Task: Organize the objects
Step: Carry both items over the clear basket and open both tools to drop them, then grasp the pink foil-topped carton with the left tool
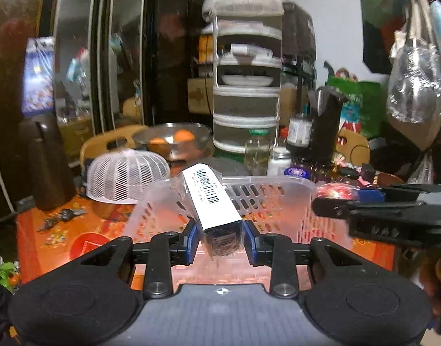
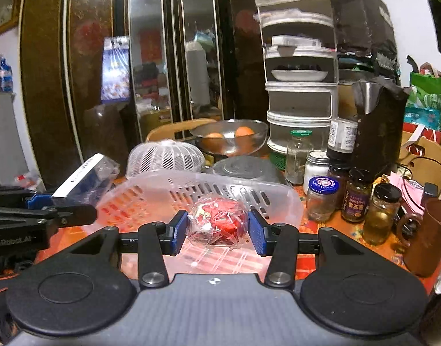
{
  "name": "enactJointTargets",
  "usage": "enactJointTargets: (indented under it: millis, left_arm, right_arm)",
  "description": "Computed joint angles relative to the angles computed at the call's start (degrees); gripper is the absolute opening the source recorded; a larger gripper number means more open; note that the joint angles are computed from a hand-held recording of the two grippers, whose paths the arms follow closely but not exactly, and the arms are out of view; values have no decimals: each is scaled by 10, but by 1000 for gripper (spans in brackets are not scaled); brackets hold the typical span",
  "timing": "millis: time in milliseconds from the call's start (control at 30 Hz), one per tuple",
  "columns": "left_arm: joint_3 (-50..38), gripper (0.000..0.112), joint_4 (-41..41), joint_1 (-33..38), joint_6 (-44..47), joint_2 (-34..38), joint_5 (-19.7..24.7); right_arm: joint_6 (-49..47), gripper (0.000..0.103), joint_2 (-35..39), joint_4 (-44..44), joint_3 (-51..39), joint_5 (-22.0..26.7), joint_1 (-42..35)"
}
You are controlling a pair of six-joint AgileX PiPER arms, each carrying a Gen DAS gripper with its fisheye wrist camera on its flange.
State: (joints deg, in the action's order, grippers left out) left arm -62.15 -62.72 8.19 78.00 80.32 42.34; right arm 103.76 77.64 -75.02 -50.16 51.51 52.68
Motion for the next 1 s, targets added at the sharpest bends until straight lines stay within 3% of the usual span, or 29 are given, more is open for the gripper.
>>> enactJointTargets:
  millis: [100, 333, 533, 567, 600, 667, 733, 833, 900, 1000]
  left_arm:
    - [-80, 37, 97, -57, -120, 68, -25]
    - [-219, 37, 252, -108, -302, 200, 4]
    - [-248, 38, 253, -107, -309, 238, 14]
    - [-251, 40, 253, -108, -311, 241, 11]
    - [-250, 48, 253, -109, -313, 241, 7]
    - [-240, 63, 264, -112, -327, 236, -12]
    - [-234, 74, 246, -107, -317, 231, -22]
    - [-192, 75, 171, -83, -246, 198, -27]
    - [-128, 78, 94, -57, -159, 145, -33]
    - [-16, 85, -25, 12, -15, 58, 0]
  right_arm:
    - [-71, 49, 35, 45, -34, -73, -77]
    - [-268, 49, 107, 204, -116, -144, -178]
    - [-342, 51, 137, 275, -149, -152, -206]
    - [-347, 53, 138, 277, -151, -153, -207]
    - [-351, 65, 138, 280, -151, -155, -208]
    - [-324, 80, 136, 257, -146, -153, -203]
    - [-293, 84, 127, 226, -137, -149, -196]
    - [-214, 91, 91, 157, -100, -141, -173]
    - [-124, 101, 54, 75, -59, -95, -124]
    - [13, 103, -11, -33, 25, 7, -9]
